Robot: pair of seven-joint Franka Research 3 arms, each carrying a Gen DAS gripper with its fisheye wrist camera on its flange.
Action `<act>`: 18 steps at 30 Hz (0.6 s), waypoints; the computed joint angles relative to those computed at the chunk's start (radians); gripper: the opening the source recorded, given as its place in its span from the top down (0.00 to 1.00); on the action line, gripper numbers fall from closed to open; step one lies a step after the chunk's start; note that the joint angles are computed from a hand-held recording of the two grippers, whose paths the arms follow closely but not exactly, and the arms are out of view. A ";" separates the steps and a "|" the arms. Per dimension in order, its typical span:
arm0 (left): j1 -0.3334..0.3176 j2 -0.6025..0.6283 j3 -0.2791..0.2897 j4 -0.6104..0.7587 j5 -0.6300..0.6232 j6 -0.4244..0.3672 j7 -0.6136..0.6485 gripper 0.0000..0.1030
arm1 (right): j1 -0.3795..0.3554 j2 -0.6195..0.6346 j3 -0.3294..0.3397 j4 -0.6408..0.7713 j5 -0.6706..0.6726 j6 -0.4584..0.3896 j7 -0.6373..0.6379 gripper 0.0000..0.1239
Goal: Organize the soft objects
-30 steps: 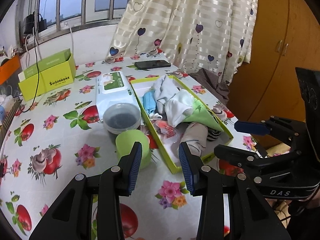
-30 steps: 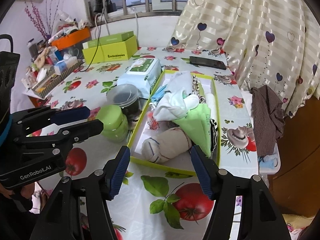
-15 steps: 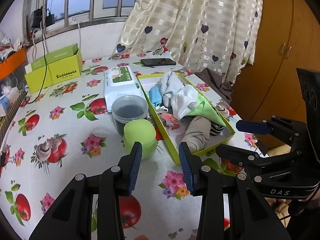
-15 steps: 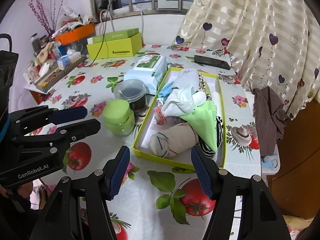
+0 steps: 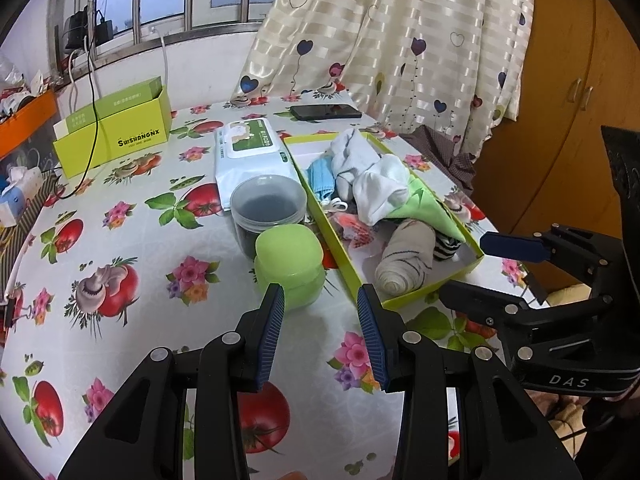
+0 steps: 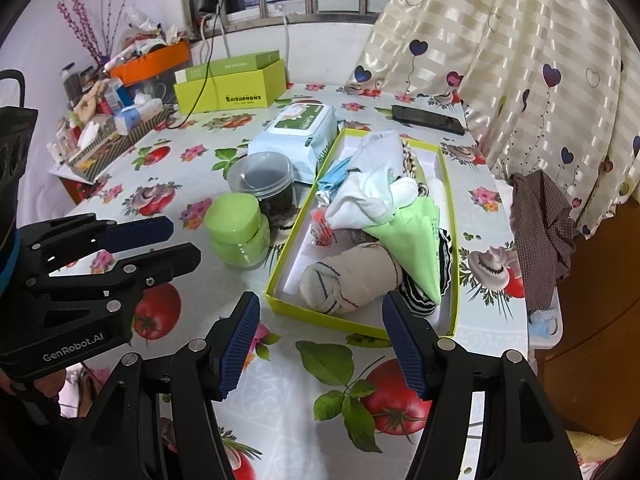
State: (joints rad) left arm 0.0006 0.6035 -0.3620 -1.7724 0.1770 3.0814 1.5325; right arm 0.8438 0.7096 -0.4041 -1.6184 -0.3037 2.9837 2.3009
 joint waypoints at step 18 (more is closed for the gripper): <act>-0.010 0.001 0.015 0.000 0.002 -0.008 -0.011 0.61 | -0.002 0.010 0.003 0.008 0.004 -0.003 -0.003 0.48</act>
